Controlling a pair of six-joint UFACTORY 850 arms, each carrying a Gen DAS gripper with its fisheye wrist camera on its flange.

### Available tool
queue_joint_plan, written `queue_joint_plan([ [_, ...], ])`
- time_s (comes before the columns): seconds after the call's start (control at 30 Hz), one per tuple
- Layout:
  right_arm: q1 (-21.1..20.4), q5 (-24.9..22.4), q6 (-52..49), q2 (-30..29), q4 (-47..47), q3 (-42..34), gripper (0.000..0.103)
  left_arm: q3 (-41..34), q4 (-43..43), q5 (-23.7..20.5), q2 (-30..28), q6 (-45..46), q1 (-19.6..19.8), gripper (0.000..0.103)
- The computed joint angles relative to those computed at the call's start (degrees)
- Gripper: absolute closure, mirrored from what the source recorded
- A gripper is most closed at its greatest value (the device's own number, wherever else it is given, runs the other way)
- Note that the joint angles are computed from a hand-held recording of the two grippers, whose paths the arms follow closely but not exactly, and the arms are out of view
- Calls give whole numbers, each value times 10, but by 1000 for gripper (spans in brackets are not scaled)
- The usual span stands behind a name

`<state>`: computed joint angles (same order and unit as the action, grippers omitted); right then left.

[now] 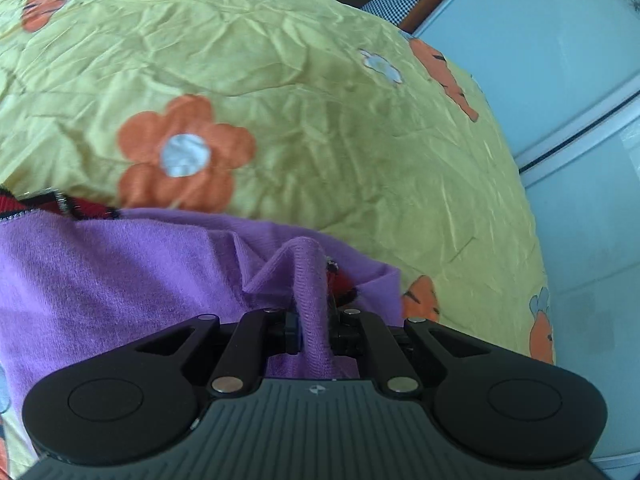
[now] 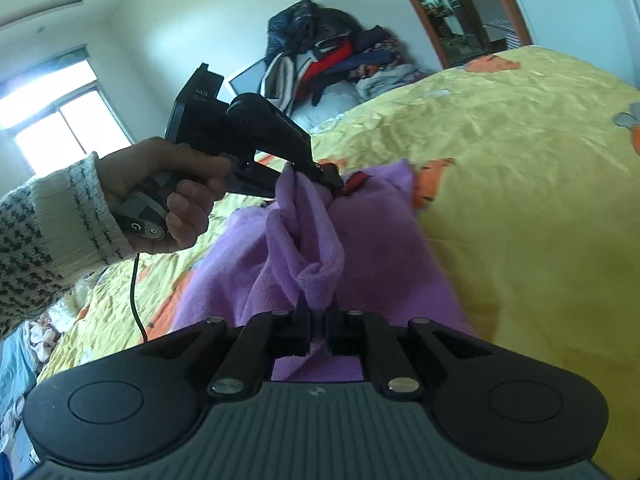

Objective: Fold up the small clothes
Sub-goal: 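Lift both held edges and bring them together to fold the sweater, then lay the folded sweater on the bedspread and open both tools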

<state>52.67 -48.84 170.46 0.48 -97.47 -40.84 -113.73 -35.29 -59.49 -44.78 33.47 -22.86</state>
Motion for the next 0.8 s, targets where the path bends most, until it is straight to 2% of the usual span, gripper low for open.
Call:
queue_joint_plan([
  [0.27, 10, -12, 7, 14, 24, 18, 97, 54, 34, 61, 41, 16, -32, 95],
  [0.37, 13, -17, 7, 12, 47, 20, 97, 76, 50, 89, 52, 12, -46, 92],
  [0.43, 5, 11, 14, 16, 40, 25, 97, 82, 60, 98, 51, 9, -55, 81],
  [0.47, 1, 22, -13, 13, 59, 19, 96, 87, 53, 105, 52, 11, -56, 66],
  [0.5, -2, 29, -28, 11, 70, 15, 93, 88, 35, 104, 52, 16, -55, 46],
  [0.57, -6, 39, 1, 22, 43, 27, 89, 85, -28, 85, 51, 36, -45, 26],
  [0.63, -3, 24, -7, 27, 57, 29, 67, 93, -66, 76, 63, 57, -34, 27],
  [0.7, 1, 9, -22, 30, 56, 30, 12, 125, -104, 86, 94, 104, -17, 22],
  [0.73, 2, 1, -24, 30, 53, 31, 7, 144, -122, 90, 111, 130, -6, 20],
  [0.8, -5, 14, -35, 31, 43, 31, 8, 188, -152, 94, 145, 173, 20, 14],
])
